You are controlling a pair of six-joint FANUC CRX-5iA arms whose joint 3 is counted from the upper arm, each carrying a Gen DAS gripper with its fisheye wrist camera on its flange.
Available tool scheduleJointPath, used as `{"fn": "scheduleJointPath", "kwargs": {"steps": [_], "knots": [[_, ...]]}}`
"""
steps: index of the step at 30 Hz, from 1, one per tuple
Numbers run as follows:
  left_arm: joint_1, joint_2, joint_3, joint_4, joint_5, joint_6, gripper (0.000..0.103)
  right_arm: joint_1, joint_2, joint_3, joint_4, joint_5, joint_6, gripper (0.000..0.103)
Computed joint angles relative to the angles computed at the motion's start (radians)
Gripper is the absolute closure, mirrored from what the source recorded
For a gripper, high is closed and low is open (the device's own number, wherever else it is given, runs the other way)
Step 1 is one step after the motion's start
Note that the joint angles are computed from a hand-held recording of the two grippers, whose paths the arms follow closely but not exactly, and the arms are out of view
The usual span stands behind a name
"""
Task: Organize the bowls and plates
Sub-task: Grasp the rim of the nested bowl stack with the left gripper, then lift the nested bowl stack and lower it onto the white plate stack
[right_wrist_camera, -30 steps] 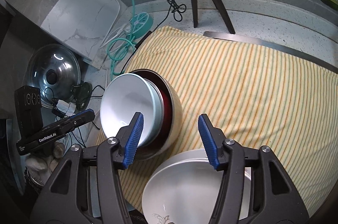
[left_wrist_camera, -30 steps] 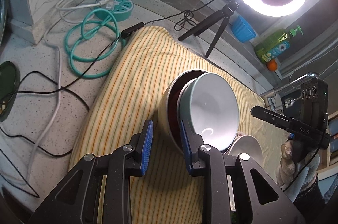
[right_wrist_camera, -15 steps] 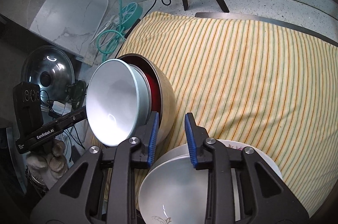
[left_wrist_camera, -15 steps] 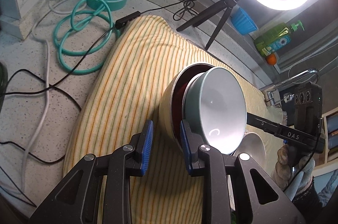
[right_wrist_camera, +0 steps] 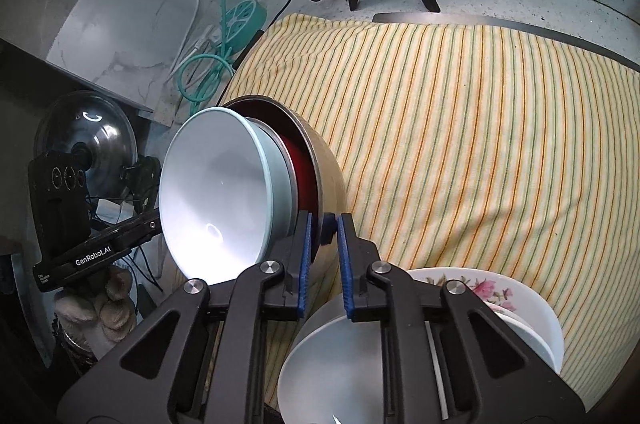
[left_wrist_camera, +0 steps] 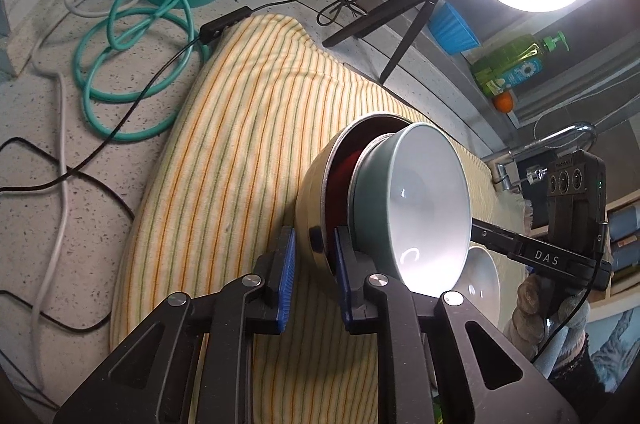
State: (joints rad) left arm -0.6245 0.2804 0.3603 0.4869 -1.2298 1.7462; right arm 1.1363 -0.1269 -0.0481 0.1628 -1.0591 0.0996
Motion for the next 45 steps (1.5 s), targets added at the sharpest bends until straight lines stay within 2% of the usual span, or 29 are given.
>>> {"fn": "scheduleJointPath", "kwargs": {"steps": [3,12,22,31,45], "knots": [[-0.006,0.000,0.010,-0.014,-0.004,0.007,0.093,0.000,0.002,0.004,0.001,-0.003,-0.005,0.090],[-0.026,-0.015,0.032,-0.069,-0.003,0.080,0.093,-0.011,-0.007,0.013,-0.032,-0.003,0.018,0.090],[-0.076,-0.043,0.073,-0.132,0.013,0.163,0.093,0.035,-0.072,-0.002,0.000,-0.025,0.014,0.090],[-0.145,-0.058,0.111,-0.179,0.034,0.237,0.093,0.118,-0.160,-0.025,0.074,-0.098,-0.028,0.090],[-0.267,-0.062,0.120,-0.226,0.041,0.341,0.093,0.312,-0.329,-0.123,0.169,-0.226,-0.182,0.090]]}}
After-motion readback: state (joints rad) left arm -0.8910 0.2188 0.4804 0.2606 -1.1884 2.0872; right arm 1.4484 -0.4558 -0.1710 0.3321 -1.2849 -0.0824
